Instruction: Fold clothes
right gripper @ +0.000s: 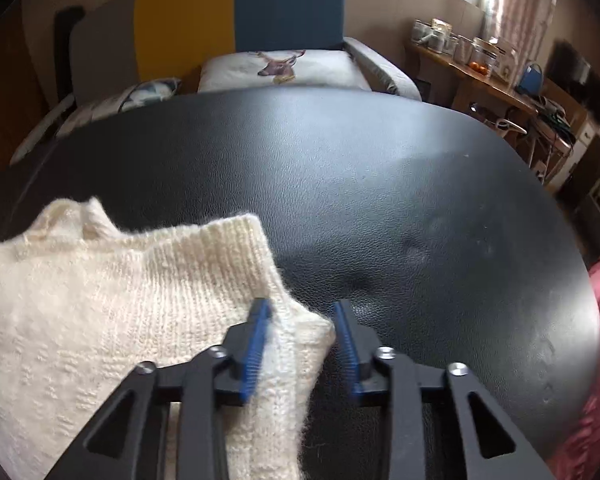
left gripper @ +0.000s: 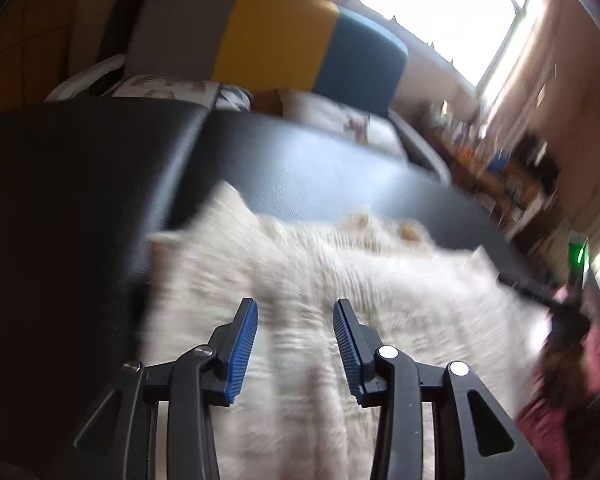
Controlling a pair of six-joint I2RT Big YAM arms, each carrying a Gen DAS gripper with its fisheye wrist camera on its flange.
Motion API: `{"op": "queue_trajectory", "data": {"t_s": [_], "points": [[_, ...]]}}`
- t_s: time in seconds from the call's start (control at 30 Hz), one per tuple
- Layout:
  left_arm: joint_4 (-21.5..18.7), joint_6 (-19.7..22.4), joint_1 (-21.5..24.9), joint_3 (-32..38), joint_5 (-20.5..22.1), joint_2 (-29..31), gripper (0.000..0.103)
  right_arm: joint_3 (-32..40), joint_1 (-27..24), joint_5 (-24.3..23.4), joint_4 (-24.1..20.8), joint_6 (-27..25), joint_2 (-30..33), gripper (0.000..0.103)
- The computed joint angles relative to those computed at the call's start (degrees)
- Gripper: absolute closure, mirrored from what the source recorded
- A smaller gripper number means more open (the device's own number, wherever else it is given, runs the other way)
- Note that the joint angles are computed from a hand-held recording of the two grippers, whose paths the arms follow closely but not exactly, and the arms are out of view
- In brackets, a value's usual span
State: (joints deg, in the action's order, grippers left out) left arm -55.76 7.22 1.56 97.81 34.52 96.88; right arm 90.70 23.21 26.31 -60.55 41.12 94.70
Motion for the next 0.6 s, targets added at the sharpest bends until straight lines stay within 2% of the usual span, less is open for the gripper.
{"op": "queue_trajectory", "data": {"t_s": [0.03, 0.07, 0.1, 0.13, 0.17, 0.27, 0.37, 0.47, 0.6], "points": [[0.3, -0.4, 1.8, 0.0, 1.7, -0.2, 0.063, -0.5, 0.7, 1.0, 1.7, -0.2, -1.0, 0.056], [0.2, -0.4, 3.7, 0.2, 3.4, -0.2, 0.063, -1.0, 1.4, 1.9, 3.4, -0.4, -1.9, 0.044], [-0.7, 0.0, 5.5, 0.6, 5.0, 0.0, 0.063, -1.4, 2.3, 2.0, 5.3, -1.2, -2.6, 0.036], [-2.3, 1.1, 7.1, 0.9, 6.3, 0.3, 0.063, -1.6, 3.2, 0.9, 7.4, -2.4, -3.1, 0.023], [-4.0, 2.5, 8.7, 1.1, 7.6, 0.7, 0.063, -2.0, 4.2, -1.3, 9.7, -3.6, -3.5, 0.019], [-12.3, 7.8, 11.9, 2.1, 11.9, 2.6, 0.062, -0.9, 7.0, -7.3, 12.7, -6.2, -2.0, 0.019], [-17.8, 12.7, 13.2, 0.8, 15.3, 3.2, 0.062, 2.1, 9.3, -10.4, 12.1, -7.1, 1.4, 0.019], [-22.5, 17.4, 13.6, -1.4, 18.3, 3.0, 0.063, 4.5, 10.4, -10.7, 8.9, -7.3, 4.8, 0.013], [-30.7, 25.5, 13.0, -1.6, 19.7, 4.1, 0.067, 2.7, 10.8, -10.4, 10.7, -7.6, 4.9, 0.001]]}}
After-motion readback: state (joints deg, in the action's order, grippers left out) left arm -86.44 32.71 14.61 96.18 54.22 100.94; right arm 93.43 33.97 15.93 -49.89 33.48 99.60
